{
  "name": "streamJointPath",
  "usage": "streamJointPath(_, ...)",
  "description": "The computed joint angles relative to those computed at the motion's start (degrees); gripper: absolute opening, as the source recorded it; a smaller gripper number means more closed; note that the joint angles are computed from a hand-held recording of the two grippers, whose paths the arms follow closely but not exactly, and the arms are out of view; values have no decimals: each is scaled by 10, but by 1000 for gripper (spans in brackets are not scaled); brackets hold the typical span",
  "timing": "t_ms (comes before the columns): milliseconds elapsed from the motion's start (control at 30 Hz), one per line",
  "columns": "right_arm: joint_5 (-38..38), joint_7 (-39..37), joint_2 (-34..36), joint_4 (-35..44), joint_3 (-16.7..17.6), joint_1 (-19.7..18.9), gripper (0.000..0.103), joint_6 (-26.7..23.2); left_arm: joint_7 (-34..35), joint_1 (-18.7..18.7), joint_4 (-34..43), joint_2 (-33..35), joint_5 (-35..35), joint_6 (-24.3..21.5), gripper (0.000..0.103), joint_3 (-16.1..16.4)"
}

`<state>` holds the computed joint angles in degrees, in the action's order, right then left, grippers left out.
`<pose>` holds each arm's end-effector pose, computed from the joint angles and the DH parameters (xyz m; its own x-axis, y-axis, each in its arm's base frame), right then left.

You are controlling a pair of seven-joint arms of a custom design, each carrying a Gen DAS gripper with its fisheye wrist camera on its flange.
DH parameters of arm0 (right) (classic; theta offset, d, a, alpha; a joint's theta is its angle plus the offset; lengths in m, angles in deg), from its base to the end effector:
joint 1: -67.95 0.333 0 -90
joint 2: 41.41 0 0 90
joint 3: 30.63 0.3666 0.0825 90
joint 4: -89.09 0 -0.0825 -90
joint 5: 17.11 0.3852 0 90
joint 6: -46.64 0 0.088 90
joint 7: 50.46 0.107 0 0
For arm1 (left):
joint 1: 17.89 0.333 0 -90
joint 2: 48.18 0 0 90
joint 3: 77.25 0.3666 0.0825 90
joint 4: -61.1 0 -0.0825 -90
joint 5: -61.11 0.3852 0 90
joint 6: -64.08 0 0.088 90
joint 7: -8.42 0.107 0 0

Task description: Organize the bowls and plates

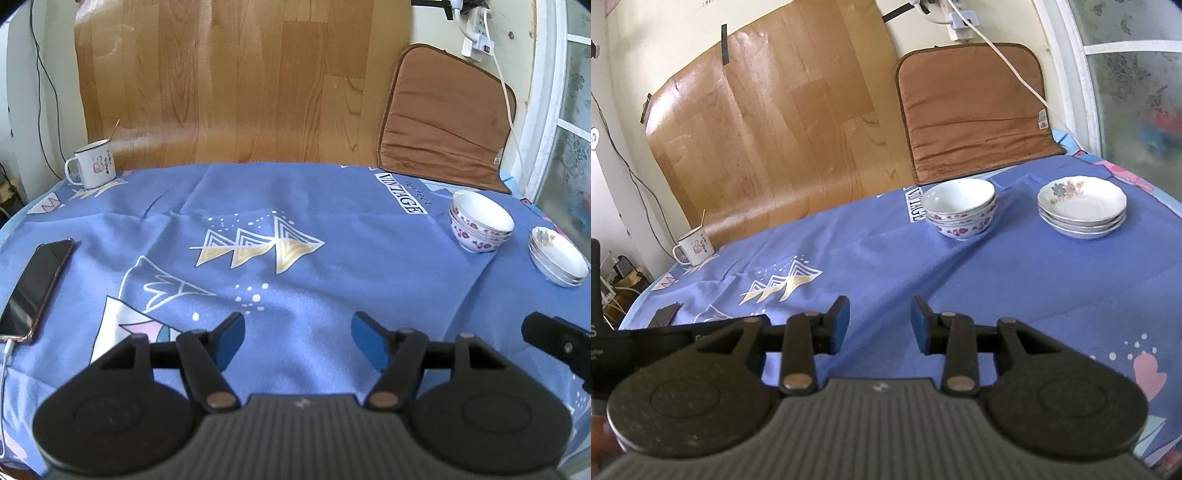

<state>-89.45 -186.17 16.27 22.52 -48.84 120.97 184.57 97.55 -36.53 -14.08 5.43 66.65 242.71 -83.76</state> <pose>0.6285 0.5493 0.2553 -0.3505 -0.8726 -0.3403 -0.2642 0.4406 -0.8579 0.7667 -0.3292 0.3084 -0.4289 -0.9029 0.0274 -0.5873 0.2557 -0.7679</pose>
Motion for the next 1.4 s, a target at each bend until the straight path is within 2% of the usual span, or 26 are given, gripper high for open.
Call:
streamJointPath(200,-1,17,-4,-13,-1,-2,39,3,1,-7,23,13,4,-19,65,2)
streamJointPath(367,0,40,-11,-32,1,-10,39,8,17,-5,64,37,8,-43,65,-14)
streamJointPath(633,1,60,-14,-44,4,-20,39,22,15,-19,114,67,11,-75,66,-2)
streamJointPath(800,-3,66,-14,-46,4,-21,39,25,14,-20,103,62,16,-65,67,4)
streamJointPath(933,1,55,-8,-33,7,-23,39,23,20,-11,96,59,14,-61,67,-4)
streamJointPath(1033,2,52,-5,-29,5,-20,40,25,21,-8,82,53,13,-47,76,-6)
streamJointPath(1100,6,47,-2,-25,5,-19,42,24,24,-7,71,48,14,-38,77,-6)
streamJointPath(1267,11,41,-1,-24,-1,-15,42,21,40,1,78,52,13,-42,77,-19)
streamJointPath(1400,0,32,-19,-50,-8,-17,42,22,87,16,149,85,6,-98,77,-63)
